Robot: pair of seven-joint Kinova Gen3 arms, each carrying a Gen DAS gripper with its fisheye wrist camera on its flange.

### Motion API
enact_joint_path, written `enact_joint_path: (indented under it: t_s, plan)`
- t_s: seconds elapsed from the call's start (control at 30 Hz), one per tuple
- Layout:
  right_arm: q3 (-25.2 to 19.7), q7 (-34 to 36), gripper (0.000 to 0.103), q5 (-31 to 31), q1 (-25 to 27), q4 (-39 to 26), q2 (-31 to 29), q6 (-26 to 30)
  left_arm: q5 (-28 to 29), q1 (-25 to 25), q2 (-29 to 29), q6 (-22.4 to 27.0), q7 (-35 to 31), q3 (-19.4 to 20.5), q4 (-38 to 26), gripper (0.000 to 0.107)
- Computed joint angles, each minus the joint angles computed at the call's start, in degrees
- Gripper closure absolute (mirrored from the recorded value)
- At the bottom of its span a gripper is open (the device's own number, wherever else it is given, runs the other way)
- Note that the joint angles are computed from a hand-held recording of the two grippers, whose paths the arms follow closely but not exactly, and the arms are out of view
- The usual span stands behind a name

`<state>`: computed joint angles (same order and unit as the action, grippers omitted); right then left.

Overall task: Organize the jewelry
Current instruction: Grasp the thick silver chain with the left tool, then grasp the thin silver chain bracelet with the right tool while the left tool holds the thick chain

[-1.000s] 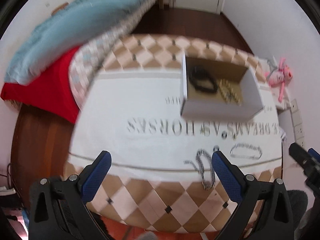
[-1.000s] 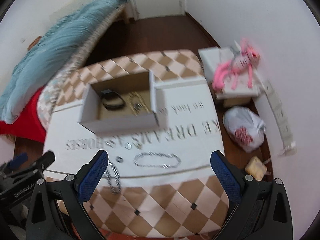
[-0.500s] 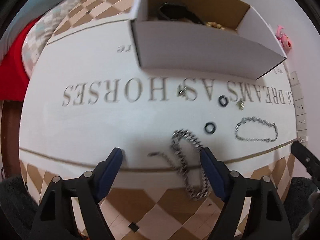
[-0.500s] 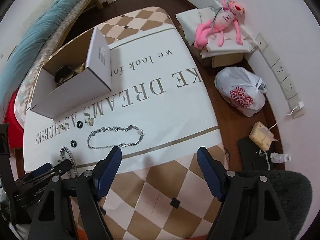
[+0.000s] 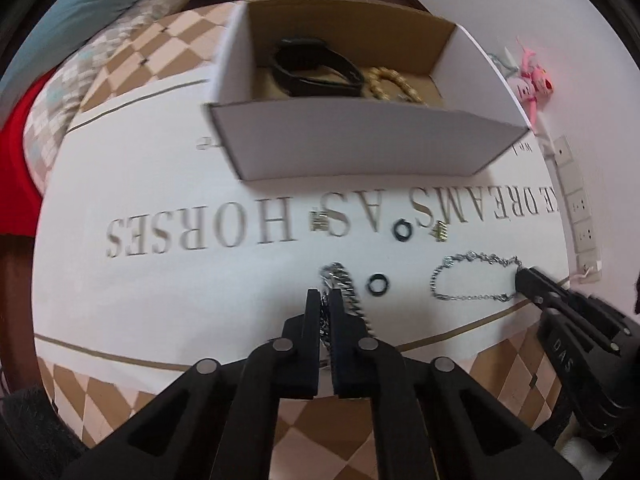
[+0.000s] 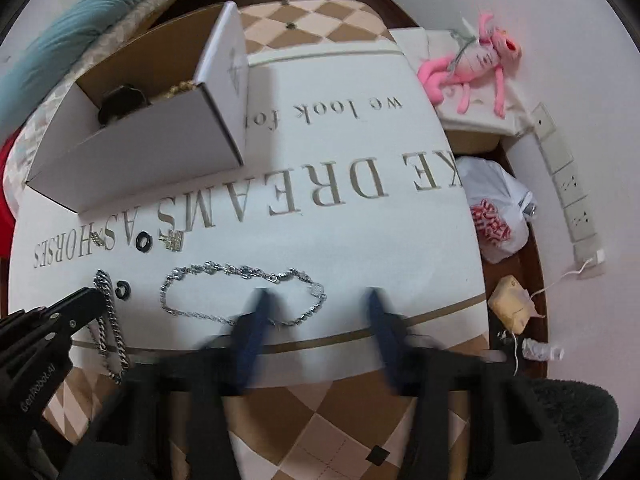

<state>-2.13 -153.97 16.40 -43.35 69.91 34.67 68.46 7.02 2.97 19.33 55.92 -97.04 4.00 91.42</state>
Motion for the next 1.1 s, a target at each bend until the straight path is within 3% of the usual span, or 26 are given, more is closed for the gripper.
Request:
enact_joint_path:
  t_s: [0.13, 0.47, 0.87, 1.0, 1.03, 1.07, 1.1]
  plan:
    - [-0.4, -1.1, 0.102, -0.9, 0.3, 1.5, -1.0, -2.5, 1.7, -2.9, -1.0, 1.3, -2.2, -0.5, -0.8, 0.106]
    - [-1.7, -6.4, 0.102, -0.8, 0.3, 9.9, -10.1, -13.2, 7.3, -8.0, -5.8, 4.4, -8.9, -1.2, -2.0, 0.107]
    - [-2.9, -3.7, 0.102, 3.4, 0.5, 3.2, -14.1, -11.5, 16.1, -11.2, -6.3, 10.1, -12.1, -2.1, -8.8, 0.106]
    - [-3.2, -2.5, 0.102, 2.2, 1.2, 2.7, -13.8, -11.3, 14.8, -12.1, -2.6, 13.4, -6.4, -2.5, -10.6, 0.097]
    - [-3.3, -2.6, 0.102, 1.6, 1.5, 3.4, -13.7, -11.6, 14.1, -11.7, -1.7, 13.2, -5.9, -3.0, -10.0, 0.091]
    - [-3.4, -2.9, 0.102, 0.8, 1.7, 4.5, -13.6, -12.2, 13.1, -11.5, -1.0, 12.7, -5.5, -3.0, -9.3, 0.070]
    - [-3.5, -3.1, 0.102, 0.0, 2.0, 5.7, -13.4, -12.9, 12.5, -11.5, -0.5, 11.7, -5.7, -2.9, -8.3, 0.056]
